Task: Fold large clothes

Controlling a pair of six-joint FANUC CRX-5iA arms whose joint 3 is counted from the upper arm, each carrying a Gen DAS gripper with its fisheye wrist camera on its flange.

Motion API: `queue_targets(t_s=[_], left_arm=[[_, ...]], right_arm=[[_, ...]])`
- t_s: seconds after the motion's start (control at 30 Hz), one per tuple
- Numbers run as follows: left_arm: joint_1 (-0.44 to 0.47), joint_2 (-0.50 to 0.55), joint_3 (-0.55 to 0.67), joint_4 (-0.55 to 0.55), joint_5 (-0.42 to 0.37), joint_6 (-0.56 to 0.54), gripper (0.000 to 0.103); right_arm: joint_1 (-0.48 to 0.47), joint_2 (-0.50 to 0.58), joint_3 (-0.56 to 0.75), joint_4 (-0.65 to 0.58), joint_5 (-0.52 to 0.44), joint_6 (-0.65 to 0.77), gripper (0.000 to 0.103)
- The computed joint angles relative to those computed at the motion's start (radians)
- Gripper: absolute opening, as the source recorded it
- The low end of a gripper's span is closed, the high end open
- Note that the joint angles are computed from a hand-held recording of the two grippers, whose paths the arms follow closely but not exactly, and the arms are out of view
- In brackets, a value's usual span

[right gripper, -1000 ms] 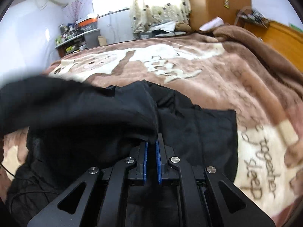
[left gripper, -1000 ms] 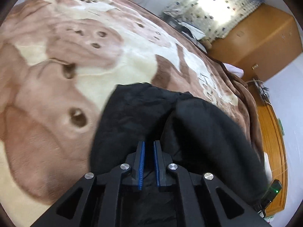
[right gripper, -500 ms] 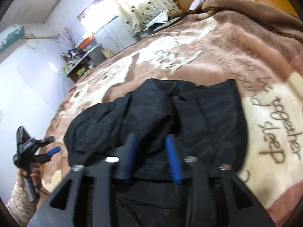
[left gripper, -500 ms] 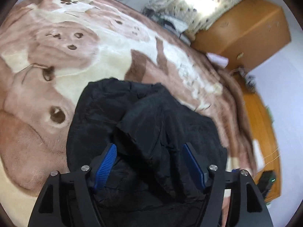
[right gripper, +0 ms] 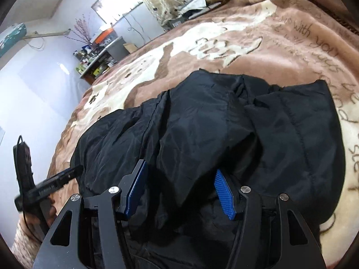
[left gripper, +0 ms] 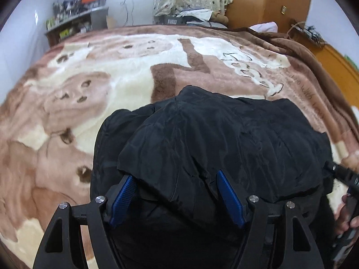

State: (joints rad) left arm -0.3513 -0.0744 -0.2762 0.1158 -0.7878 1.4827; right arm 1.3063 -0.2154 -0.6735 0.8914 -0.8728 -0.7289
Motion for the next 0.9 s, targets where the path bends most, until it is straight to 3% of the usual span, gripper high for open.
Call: queue_targets(t_s=[0.03,0.1,0.13,0.17,0.23,0.37,0.6,0.8,0.9], left_arm=[[-0.004,0.0,-0.005,-0.004,0.008,0.003,0.072],[-0.02,0.0,0.008,-0.057,0.011,0.035,0.062],[-0.038,-0.004,0.016,-0.107,0.02,0.052,0.053],[-0.052,-0.007,0.022,-0.144,0.027,0.065,0.038],[-0.068,-0.002,0.038,-0.189,0.022,0.081,0.025],[-0.07,-0.013,0.032,-0.19,0.034,0.057,0.016],[-0.086,-0.023,0.03,-0.219,0.049,0.064,0.014],[-0.061,-0.003,0.015,-0.191,0.038,0.025,0.013],[-0.063,0.002,0.006,-0.209,0.045,0.018,0.013]], right_arm=[[0.004,0.015,0.023,-0.025,-0.031,0.028,0.054],[0.024,0.043,0.062,-0.045,-0.112,0.059,0.03],[0.033,0.048,0.067,-0.038,-0.143,0.061,0.013],[0.04,0.047,0.065,-0.023,-0.156,0.057,0.012],[0.054,0.049,0.069,-0.004,-0.185,0.067,0.007],[0.091,0.07,0.105,0.02,-0.281,0.133,0.006],[0.155,0.074,0.138,0.044,-0.375,0.118,0.006],[0.196,0.107,0.149,-0.036,-0.362,0.064,0.006],[0.175,0.109,0.125,-0.101,-0.299,0.037,0.006]])
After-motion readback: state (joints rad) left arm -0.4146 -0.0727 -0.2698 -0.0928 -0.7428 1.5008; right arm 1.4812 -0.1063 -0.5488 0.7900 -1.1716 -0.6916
